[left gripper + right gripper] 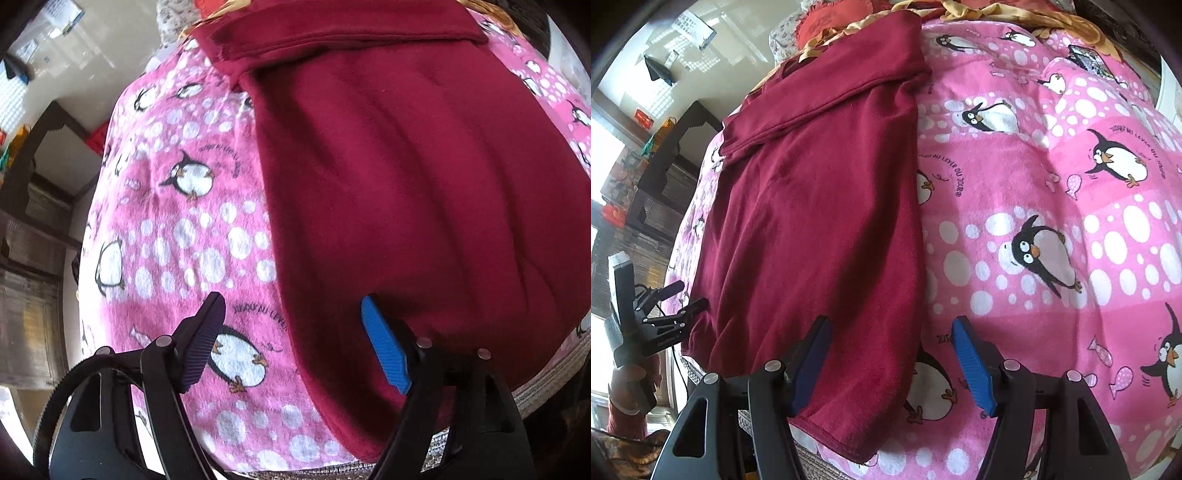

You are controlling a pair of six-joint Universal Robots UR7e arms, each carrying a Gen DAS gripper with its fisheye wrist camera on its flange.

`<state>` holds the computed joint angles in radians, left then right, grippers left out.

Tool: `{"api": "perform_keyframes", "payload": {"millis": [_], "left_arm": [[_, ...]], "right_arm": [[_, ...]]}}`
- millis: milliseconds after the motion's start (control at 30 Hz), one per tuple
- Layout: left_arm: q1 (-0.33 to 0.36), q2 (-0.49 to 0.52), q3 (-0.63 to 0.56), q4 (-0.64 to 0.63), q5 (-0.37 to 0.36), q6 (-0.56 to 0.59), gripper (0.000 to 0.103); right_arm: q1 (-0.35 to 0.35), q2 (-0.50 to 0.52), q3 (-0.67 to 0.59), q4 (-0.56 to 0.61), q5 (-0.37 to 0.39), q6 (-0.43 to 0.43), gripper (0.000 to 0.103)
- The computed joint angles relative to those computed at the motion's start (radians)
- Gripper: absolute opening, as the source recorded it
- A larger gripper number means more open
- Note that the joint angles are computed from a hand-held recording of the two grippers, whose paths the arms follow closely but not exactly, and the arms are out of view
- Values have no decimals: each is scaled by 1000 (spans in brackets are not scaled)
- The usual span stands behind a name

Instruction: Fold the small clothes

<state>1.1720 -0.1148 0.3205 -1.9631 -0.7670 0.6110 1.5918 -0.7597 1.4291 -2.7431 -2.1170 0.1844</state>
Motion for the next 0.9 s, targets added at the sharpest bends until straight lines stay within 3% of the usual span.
{"api": "perform_keyframes", "payload": {"millis": [167, 367, 433, 533, 667, 767, 833, 900], "left_arm": [[-7, -6, 43, -139, -4, 97, 77], [-13, 22, 70, -527, -19, 390, 77], [-12, 38, 69, -667, -44, 501, 77], [-4, 38, 76, -769, -126, 597, 77], [12, 9, 102, -750, -255, 647, 77], [20, 47, 12, -673, -277, 651, 77], [21, 45, -2, -626, -277, 604, 77], [26, 90, -132, -473, -294, 507, 77]], "right_arm": [[4, 1, -10, -3, -9, -5, 65], [4, 1, -19, -4, -13, -4, 65], [2, 2, -20, 5, -12, 2, 65], [2, 8, -32, 22, -11, 10, 65], [4, 15, -46, 35, -17, 12, 65], [7, 20, -56, 42, -26, 13, 65], [9, 23, -64, 46, -29, 12, 65], [10, 26, -71, 57, -32, 14, 65]]}}
